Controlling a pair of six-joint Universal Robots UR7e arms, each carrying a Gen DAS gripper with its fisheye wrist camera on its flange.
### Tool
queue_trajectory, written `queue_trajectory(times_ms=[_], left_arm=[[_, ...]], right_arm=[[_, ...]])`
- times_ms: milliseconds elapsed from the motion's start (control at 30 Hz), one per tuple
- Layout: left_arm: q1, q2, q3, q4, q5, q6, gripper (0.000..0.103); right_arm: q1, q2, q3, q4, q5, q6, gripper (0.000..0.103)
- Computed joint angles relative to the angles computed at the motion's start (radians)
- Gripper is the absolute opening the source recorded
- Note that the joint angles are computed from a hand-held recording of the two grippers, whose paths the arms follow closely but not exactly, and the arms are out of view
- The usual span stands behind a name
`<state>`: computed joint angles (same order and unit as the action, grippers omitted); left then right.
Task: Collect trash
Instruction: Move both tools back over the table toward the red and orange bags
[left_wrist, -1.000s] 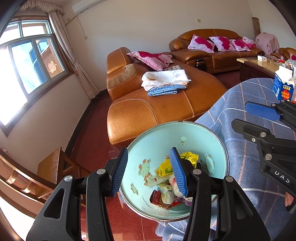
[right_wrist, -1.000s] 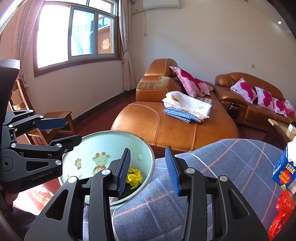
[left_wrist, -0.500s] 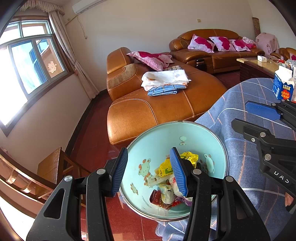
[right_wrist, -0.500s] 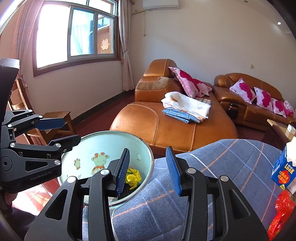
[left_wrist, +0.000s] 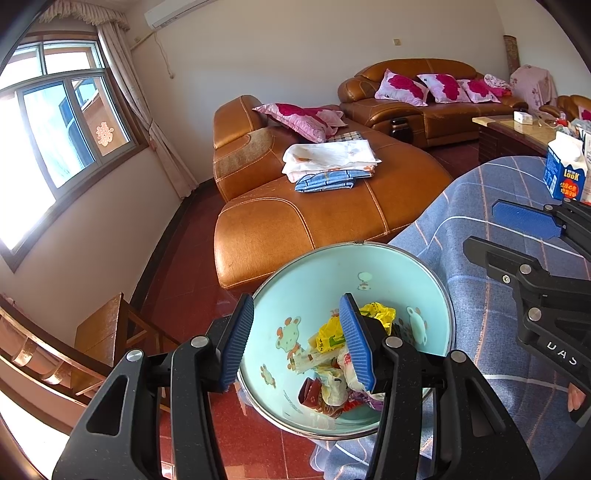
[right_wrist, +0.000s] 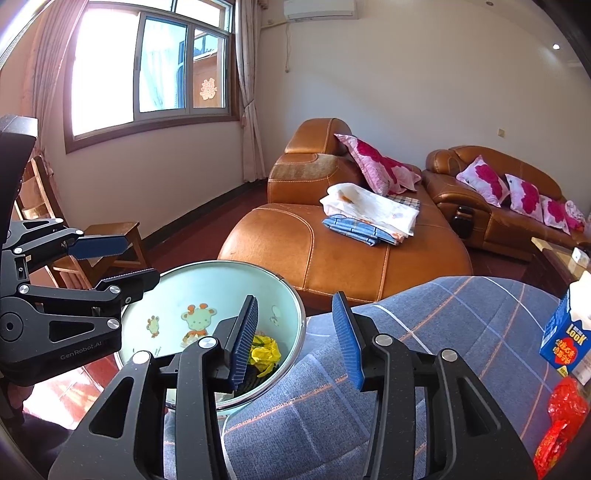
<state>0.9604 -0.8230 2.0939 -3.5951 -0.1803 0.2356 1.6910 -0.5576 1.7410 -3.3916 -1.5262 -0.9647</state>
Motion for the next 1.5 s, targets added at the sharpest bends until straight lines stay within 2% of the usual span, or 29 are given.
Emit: queue_trajectory(times_ms=[133, 233, 433, 500, 600, 667, 833, 1100, 1200, 1300, 1500], left_arm=[[-0.002, -0.002, 0.001, 0.004, -0.004, -0.005, 0.050], [-0.006, 0.004, 0.000, -0.013, -0.001, 0.009, 0.057], [-0.008, -0.001, 0.004, -0.010, -0.004, 0.003, 0.058], [-0.009, -0.002, 0.005, -0.010, -0.005, 0.004, 0.061], [-0.014, -0.002, 0.007, -0.028, -0.005, 0.023, 0.065], [-0.016, -0.002, 0.007, -0.023, -0.010, 0.024, 0.066], [-0.023, 0.006, 0.005, -0.035, -0.021, 0.041, 0.075], [-0.042, 0.039, -0.004, 0.005, -0.079, 0.017, 0.076], [-0.054, 0.065, -0.018, 0.009, -0.110, 0.028, 0.077], [-0.067, 0.108, -0.045, -0.020, -0.134, 0.074, 0.083], [-0.077, 0.187, -0.114, 0.013, -0.198, 0.096, 0.083]], right_arm=[[-0.002, -0.001, 0.004, -0.021, -0.002, -0.001, 0.044], [-0.002, 0.000, 0.007, -0.037, -0.006, -0.009, 0.045], [-0.001, 0.005, 0.012, -0.076, -0.012, 0.001, 0.047], [-0.002, 0.007, 0.010, -0.086, -0.015, 0.006, 0.047], [-0.002, 0.013, 0.013, -0.116, -0.017, 0.011, 0.050], [-0.003, 0.014, 0.018, -0.142, -0.019, 0.016, 0.055], [-0.007, 0.011, 0.027, -0.174, -0.031, 0.040, 0.057], [-0.013, -0.014, 0.062, -0.245, -0.119, 0.068, 0.058], [-0.023, -0.040, 0.101, -0.300, -0.173, 0.062, 0.058], [-0.046, -0.079, 0.147, -0.343, -0.230, 0.069, 0.058], [-0.110, -0.157, 0.201, -0.389, -0.373, 0.100, 0.058]])
